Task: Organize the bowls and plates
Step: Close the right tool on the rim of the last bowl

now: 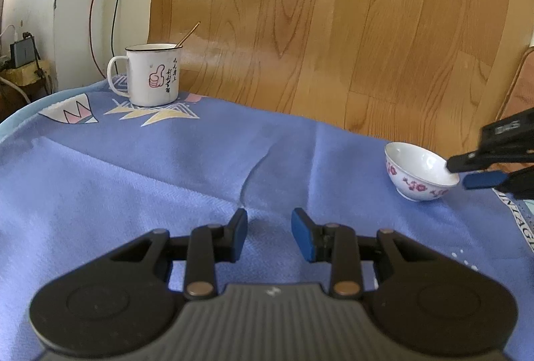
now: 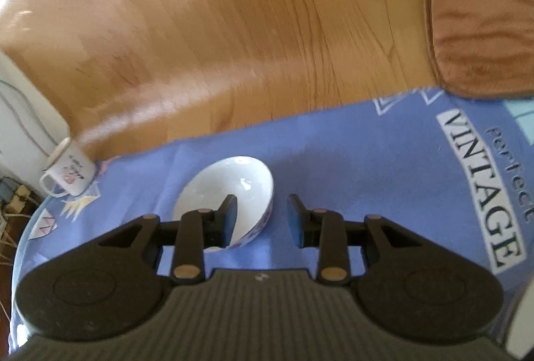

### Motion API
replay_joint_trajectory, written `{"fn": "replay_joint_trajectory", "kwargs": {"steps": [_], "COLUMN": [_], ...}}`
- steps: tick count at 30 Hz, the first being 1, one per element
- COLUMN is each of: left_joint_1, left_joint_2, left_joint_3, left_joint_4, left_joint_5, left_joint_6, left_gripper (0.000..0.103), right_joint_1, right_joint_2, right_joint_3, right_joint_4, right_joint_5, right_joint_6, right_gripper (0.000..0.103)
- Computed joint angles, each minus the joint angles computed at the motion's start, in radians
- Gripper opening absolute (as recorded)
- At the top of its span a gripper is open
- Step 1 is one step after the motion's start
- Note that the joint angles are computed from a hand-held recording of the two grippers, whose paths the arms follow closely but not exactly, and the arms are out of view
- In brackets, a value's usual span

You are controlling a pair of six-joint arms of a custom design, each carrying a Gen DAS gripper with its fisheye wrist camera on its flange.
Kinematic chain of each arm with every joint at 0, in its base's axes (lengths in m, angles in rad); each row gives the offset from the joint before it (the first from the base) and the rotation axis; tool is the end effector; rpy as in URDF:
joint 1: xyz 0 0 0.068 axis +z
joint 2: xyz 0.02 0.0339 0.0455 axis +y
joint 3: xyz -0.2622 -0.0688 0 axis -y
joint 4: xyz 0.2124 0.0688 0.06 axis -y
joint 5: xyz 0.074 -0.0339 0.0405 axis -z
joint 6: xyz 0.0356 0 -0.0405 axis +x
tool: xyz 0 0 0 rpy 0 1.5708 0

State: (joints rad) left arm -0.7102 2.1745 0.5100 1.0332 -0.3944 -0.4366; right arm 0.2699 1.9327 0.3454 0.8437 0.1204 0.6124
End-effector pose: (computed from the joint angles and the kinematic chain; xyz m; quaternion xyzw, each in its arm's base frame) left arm 0.2326 -0.1820 0.0492 0.0314 0.8783 -0.0940 0.4677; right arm 0.2419 0.0625 0.0713 0.1796 0.8965 0.1215 0.3863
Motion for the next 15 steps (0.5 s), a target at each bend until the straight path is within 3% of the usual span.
{"fn": "replay_joint_trajectory", "kwargs": {"steps": [2,4,7,10,15], "left_joint_1": [0.001,0.003,0.011,0.025,0.06], "left_joint_2": [0.002,0.004,0.005,0.01,0.034], "left_joint_3": [-0.001,-0.004,-0.01,-0.029,-0.133], "left_joint_4": [0.006,0.016,0.031,0.078,0.306], "left_joint_5": [0.002,0.006,0.017,0.041,0.13], "left_joint_6": [-0.001,-0.004,-0.015,-0.024,-0.032], "left_gripper": [0.03,0.03,0.03,0.03,0.037], "right_joint_1": [-0.035,-0.054,-0.071,-0.101,-0.023], "right_joint_2": [0.03,0.045,0.039,0.011,-0.056], "right_joint_3": [0.047,0.081,0.077,0.015,-0.128], "right_joint_4": [-0.041,-0.079,-0.08,-0.042,0.047], "right_joint_5": [-0.054,-0.109,-0.153,-0.272,-0.317], "right_joint_6": [0.027,0.037,0.067,0.135,0.154], "right_gripper": [0.035,0.013,0.01,0.009,0.009]}}
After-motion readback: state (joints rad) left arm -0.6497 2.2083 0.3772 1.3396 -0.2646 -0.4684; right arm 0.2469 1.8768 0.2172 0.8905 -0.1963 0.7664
